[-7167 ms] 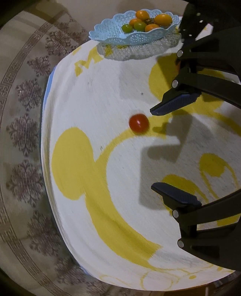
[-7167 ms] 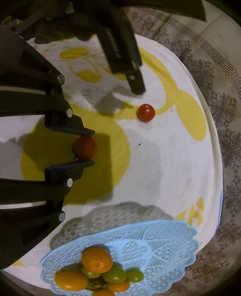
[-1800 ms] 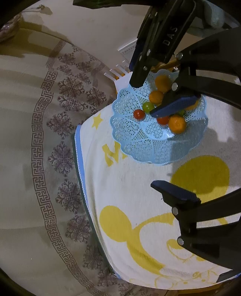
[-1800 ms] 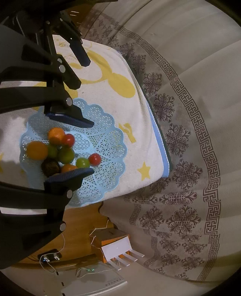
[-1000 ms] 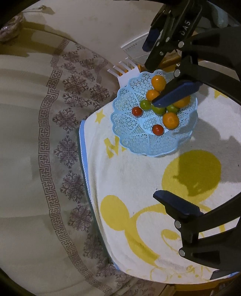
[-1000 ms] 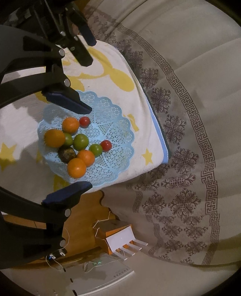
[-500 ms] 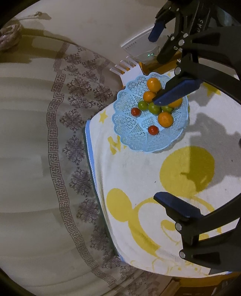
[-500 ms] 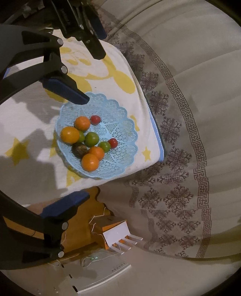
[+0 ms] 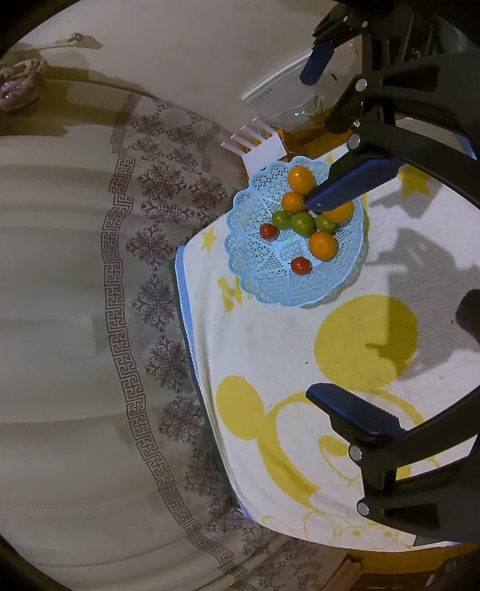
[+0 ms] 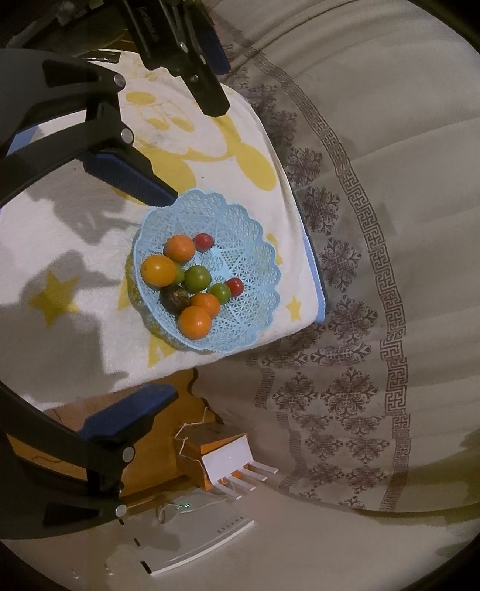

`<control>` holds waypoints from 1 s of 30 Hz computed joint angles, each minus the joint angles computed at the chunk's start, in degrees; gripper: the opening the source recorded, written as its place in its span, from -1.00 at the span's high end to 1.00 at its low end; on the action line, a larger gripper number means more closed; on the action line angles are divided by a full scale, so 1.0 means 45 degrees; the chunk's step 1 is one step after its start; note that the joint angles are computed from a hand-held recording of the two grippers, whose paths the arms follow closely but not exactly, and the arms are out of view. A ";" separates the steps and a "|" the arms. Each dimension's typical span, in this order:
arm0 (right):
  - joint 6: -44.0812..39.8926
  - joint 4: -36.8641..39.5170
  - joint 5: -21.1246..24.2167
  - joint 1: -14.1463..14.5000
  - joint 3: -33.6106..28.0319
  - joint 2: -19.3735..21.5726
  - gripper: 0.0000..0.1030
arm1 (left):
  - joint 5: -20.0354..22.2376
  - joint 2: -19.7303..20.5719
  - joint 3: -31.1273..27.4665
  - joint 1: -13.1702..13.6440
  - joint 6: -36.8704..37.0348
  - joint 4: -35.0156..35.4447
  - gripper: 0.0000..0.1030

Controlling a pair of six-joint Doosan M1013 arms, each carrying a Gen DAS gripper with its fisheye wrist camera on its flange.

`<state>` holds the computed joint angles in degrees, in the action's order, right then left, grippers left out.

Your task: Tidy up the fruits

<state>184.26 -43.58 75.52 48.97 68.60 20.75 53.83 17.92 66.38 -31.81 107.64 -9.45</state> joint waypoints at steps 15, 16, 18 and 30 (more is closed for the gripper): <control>-0.0265 -0.0144 0.0362 0.0146 -0.0166 0.0112 -0.91 | 0.0085 -0.0126 0.0217 -0.0301 -0.0668 0.1137 -0.90; -0.0262 -0.0090 0.0334 0.0137 -0.0157 0.0108 -0.91 | 0.0119 -0.0122 0.0217 -0.0313 -0.0757 0.1195 -0.90; -0.0259 -0.0047 0.0292 0.0131 -0.0135 0.0102 -0.91 | 0.0200 -0.0113 0.0209 -0.0318 -0.0841 0.1194 -0.90; -0.0404 -0.0037 0.0339 0.0139 -0.0113 0.0124 -0.91 | 0.0539 -0.0030 0.0070 -0.0417 -0.1363 0.1596 -0.90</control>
<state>182.44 -43.75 77.04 49.60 68.09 21.31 56.26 17.78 66.69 -33.69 101.51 -2.27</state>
